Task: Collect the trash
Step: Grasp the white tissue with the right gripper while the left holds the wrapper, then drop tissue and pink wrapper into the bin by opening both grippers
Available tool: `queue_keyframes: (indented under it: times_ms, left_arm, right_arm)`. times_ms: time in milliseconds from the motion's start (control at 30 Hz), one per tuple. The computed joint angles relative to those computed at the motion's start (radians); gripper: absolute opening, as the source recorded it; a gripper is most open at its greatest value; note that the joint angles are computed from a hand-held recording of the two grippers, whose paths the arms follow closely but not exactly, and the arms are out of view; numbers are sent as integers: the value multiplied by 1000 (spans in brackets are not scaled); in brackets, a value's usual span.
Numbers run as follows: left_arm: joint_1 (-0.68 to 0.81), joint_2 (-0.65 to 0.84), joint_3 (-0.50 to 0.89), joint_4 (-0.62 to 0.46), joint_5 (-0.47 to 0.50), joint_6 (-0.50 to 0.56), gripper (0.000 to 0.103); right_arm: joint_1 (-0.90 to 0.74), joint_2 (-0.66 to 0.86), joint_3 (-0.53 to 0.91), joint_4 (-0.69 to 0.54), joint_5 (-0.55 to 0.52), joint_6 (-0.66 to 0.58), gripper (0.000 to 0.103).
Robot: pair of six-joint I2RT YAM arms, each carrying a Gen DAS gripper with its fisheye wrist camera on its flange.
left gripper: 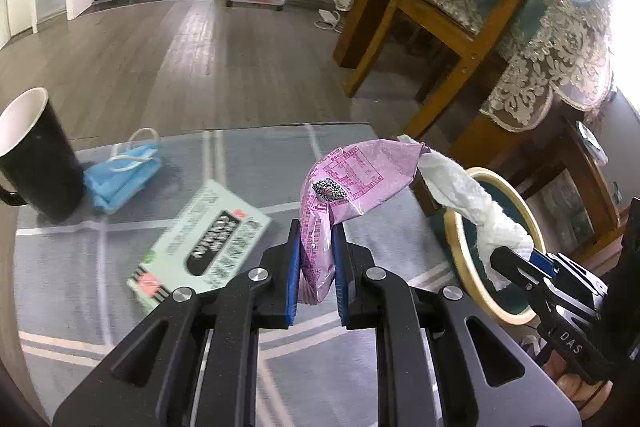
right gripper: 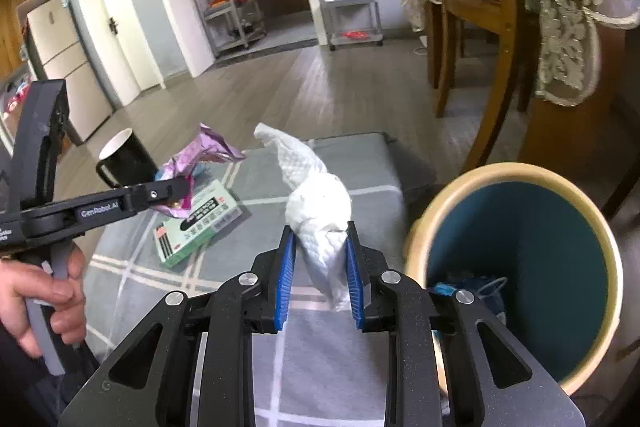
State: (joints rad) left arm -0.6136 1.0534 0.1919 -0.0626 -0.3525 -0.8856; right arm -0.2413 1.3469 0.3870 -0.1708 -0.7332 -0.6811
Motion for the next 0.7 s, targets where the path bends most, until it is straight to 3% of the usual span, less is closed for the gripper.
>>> queue_keyframes:
  times_ms: [700]
  left_arm:
    - [-173, 367, 242, 164, 4, -45, 14]
  right_arm:
    - [-335, 143, 141, -65, -33, -163, 26]
